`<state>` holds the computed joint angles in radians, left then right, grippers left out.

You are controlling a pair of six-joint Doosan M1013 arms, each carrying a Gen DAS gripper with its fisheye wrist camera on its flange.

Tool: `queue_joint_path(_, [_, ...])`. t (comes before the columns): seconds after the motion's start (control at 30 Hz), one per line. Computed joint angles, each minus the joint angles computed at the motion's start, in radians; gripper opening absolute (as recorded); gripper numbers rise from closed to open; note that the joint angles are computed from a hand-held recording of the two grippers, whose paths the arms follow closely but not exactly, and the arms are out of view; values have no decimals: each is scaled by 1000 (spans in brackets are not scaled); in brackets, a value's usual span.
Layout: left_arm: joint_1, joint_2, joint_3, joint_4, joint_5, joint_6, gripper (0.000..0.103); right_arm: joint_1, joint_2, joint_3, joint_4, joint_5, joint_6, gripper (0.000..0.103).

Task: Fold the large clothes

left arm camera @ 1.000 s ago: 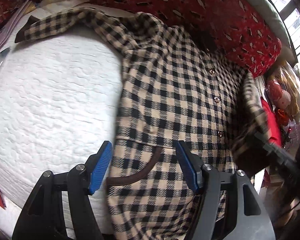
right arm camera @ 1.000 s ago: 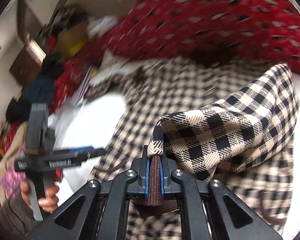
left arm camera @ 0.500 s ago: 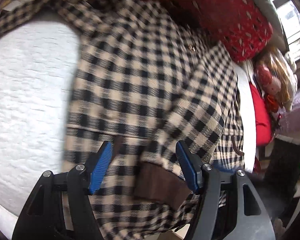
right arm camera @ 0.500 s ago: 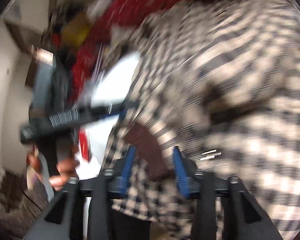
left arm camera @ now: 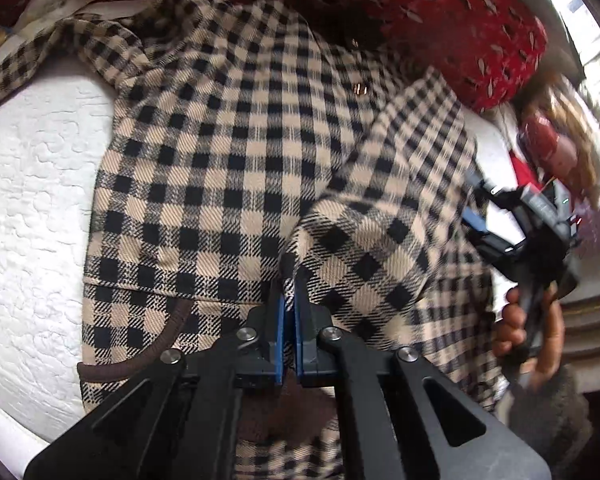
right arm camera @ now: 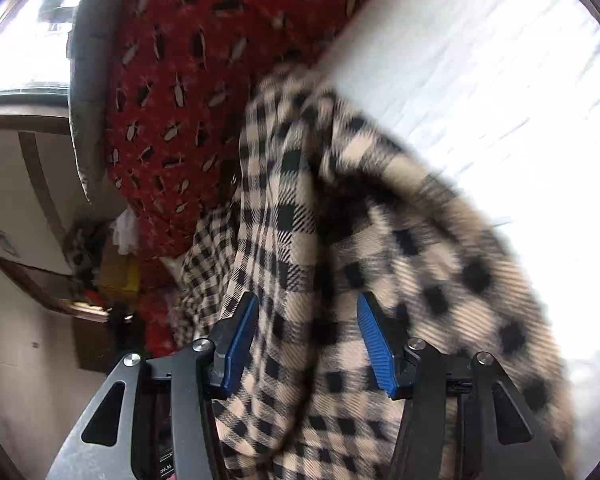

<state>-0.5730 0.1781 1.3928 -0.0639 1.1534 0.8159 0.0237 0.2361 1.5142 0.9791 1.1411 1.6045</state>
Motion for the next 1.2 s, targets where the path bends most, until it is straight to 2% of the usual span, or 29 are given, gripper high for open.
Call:
queue_joint_path(0.03, [10, -8, 5, -20, -19, -2, 2, -5, 11, -15, 29, 36, -34, 16])
queue_joint_path(0.07, [13, -11, 7, -21, -25, -6, 2, -9, 20, -23, 79, 64, -76, 5])
queue_joint_path(0.13, [18, -6, -2, -5, -6, -15, 2, -26, 0, -14, 161, 48, -163, 3])
queue_joint_path(0.17, [22, 1, -5, -8, 5, -16, 2, -31, -8, -18, 155, 27, -172, 3])
queue_joint_path(0.2, [24, 14, -16, 0, 33, -23, 2, -32, -17, -29, 97, -5, -139, 4])
queue_joint_path(0.23, [26, 29, -25, 3, 67, -26, 2, -26, -30, -37, -14, -45, -75, 11])
queue_joint_path(0.27, [31, 31, -19, -17, 65, -23, 2, -22, -35, -37, -100, -66, -32, 19])
queue_joint_path(0.33, [47, 16, 12, -88, 17, -7, 5, -28, -30, -37, -114, -9, 15, 33])
queue_joint_path(0.37, [51, 7, 27, -112, -9, 8, 13, -37, -32, -14, -42, 20, -1, 40])
queue_joint_path(0.4, [54, 0, 37, -130, -28, 22, 28, -37, -36, 9, 10, 47, -23, 44])
queue_joint_path(0.43, [53, -6, 45, -137, -42, 26, 36, -35, -44, 31, 40, 70, -53, 50])
queue_joint_path(0.47, [50, -13, 54, -135, -56, 25, 48, -27, -50, 44, 62, 83, -83, 54])
queue_joint_path(0.5, [46, -16, 58, -131, -60, 23, 51, -16, -58, 65, 95, 98, -124, 55])
queue_joint_path(0.6, [28, -8, 50, -97, -26, 12, 49, 32, -59, 82, 119, 140, -188, 55])
queue_joint_path(0.63, [24, -5, 45, -82, -11, 8, 43, 59, -47, 70, 100, 153, -195, 55])
queue_joint_path(0.67, [17, 1, 38, -63, 5, 3, 18, 78, -43, 64, 87, 160, -205, 52])
queue_joint_path(0.7, [14, 3, 32, -57, 24, 5, 7, 92, -45, 67, 89, 151, -232, 48])
queue_joint_path(0.73, [16, -4, 36, -69, 27, -4, 7, 99, -49, 70, 110, 144, -264, 19])
queue_joint_path(0.77, [19, -13, 43, -75, 23, -20, 7, 101, -49, 65, 131, 157, -288, 3])
queue_joint_path(0.87, [30, -47, 64, -125, 6, -45, 7, 86, -63, 43, 194, 200, -315, 2])
queue_joint_path(0.97, [29, -55, 76, -164, 18, -31, 7, 62, -92, 35, 179, 251, -278, 2])
queue_joint_path(1.07, [6, -8, 52, -119, 118, -36, 9, 78, -87, 20, 34, 281, -161, 3])
queue_joint_path(1.1, [0, 2, 49, -103, 144, -44, 9, 93, -82, 19, -51, 285, -132, 7])
queue_joint_path(1.13, [-3, -3, 57, -97, 133, -53, 9, 106, -69, 18, -120, 303, -113, 8])
queue_joint_path(1.2, [-7, -28, 68, -87, 94, -58, 9, 92, -65, 38, -102, 318, -97, 8])
